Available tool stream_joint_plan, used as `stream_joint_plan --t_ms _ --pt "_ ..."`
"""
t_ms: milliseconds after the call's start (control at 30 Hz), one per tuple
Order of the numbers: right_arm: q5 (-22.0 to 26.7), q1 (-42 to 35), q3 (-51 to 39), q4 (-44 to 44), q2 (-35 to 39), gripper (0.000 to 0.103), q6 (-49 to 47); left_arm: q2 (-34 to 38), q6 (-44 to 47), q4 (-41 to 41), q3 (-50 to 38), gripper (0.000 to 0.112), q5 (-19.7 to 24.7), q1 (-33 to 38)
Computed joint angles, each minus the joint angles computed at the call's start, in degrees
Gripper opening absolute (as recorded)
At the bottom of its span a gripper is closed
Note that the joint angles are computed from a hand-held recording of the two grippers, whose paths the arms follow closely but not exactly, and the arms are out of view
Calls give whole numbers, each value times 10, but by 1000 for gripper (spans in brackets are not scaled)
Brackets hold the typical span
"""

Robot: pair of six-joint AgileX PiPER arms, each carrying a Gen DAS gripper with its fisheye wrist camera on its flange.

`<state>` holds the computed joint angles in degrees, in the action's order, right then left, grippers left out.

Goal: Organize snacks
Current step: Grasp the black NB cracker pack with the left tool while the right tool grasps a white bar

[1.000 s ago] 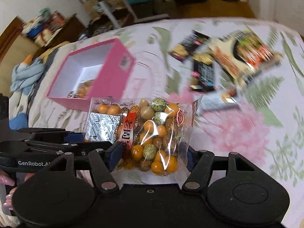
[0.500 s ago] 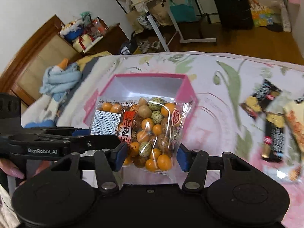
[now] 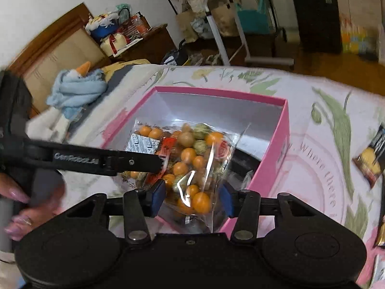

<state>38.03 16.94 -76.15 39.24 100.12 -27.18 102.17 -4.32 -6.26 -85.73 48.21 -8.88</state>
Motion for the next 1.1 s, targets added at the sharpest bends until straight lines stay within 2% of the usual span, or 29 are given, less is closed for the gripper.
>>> stream_joint_plan --t_ms 33,133,200,333,467,633,767,867,967,1100 --pt "-24 10 16 -17 -9 55 -3 -8 -3 25 14 76 -17 -11" --pt "-52 15 55 -26 -41 56 -31 -29 -34 88 38 76 -42 -40" --pt "-51 0 78 -5 -70 61 -61 -42 -43 103 47 76 -46 -52" --pt "-33 -58 132 20 -146 62 -114 -83 -55 124 69 76 -60 -84" --pt "9 -165 201 48 -227 63 -185 -105 -57 100 66 74 -60 -118" --pt "89 -362 267 93 -288 63 -296 -94 -19 2 39 74 -47 -155" --pt "141 -482 267 98 -285 63 -341 -73 -22 -17 23 74 -62 -206" --pt "148 -509 267 91 -268 63 -333 -23 -26 -34 -24 74 -49 -237" --pt "132 -508 282 93 -241 64 -324 37 -66 -9 -75 74 -60 -274" --pt "79 -483 305 120 -189 64 -343 120 -118 36 -136 74 -98 -313"
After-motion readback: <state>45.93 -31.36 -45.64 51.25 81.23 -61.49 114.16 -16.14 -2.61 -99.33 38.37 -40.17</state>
